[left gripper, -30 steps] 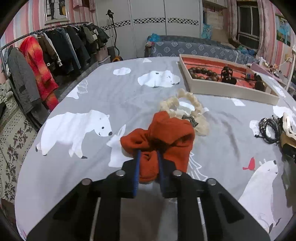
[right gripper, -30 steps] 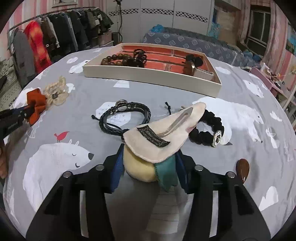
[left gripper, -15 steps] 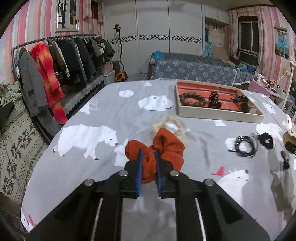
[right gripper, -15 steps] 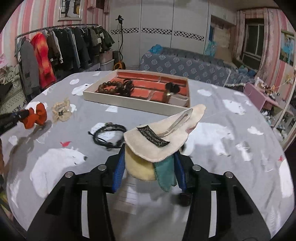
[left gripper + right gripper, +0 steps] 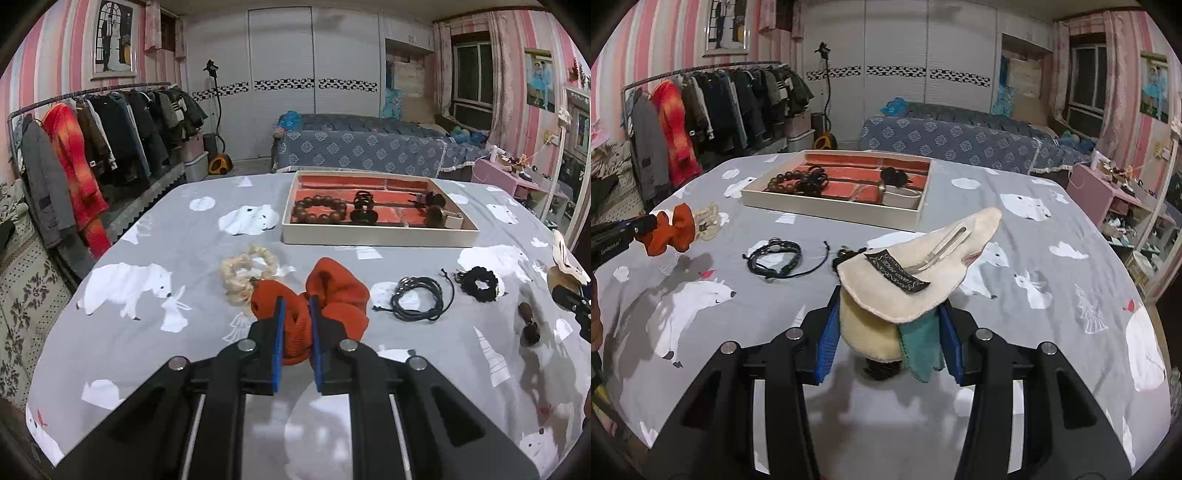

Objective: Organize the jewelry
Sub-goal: 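Grasp the orange scrunchie with the left tool while the right tool grasps the beige fabric pouch, then carry the orange scrunchie with the left tool while the right tool carries the pouch into the tray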

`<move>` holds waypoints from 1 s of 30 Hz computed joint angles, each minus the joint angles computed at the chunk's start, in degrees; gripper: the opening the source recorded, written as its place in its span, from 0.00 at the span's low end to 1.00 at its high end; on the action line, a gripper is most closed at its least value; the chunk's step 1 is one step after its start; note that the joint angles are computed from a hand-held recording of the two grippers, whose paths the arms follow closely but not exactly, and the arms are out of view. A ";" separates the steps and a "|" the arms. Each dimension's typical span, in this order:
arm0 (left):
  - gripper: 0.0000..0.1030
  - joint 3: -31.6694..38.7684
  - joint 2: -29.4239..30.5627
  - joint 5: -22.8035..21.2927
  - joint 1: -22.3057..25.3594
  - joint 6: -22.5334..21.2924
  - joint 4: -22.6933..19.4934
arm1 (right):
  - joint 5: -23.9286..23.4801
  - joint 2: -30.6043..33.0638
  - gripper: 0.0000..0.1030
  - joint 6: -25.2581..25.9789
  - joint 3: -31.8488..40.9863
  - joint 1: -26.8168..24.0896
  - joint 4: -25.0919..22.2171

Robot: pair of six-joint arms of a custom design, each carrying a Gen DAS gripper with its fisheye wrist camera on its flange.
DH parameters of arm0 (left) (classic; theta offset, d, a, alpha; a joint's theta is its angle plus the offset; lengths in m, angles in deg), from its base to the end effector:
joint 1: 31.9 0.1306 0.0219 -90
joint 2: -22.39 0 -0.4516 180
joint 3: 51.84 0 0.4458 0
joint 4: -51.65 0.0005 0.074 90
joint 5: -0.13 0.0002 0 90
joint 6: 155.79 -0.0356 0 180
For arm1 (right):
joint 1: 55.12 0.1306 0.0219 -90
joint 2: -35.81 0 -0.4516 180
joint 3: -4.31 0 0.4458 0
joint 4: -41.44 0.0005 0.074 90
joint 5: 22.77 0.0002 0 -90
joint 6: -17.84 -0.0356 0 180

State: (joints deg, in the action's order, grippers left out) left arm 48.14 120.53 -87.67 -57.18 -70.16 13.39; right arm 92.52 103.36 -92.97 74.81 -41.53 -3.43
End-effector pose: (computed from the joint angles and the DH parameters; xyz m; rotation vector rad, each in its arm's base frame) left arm 0.5593 -0.2662 0.5267 0.5880 2.1374 -0.2450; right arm 0.3668 0.0725 0.4998 0.3606 2.1961 -0.1825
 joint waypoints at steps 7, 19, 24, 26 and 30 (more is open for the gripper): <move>0.12 1.33 1.09 0.18 -0.05 -0.54 1.05 | -1.16 0.79 0.46 -0.97 0.30 0.03 0.44; 0.12 10.68 7.33 2.87 -0.50 -0.09 0.63 | -5.46 5.61 0.46 2.77 5.40 -3.11 3.13; 0.13 18.25 12.34 3.83 -1.30 0.89 -0.43 | -8.57 8.66 0.46 5.59 8.91 -5.94 5.90; 0.12 21.12 14.40 4.62 -1.45 1.15 -0.46 | -10.16 10.43 0.46 7.27 10.64 -7.09 6.56; 0.13 26.15 19.23 3.79 -1.83 0.06 2.20 | -14.51 14.66 0.46 8.57 13.62 -9.40 8.43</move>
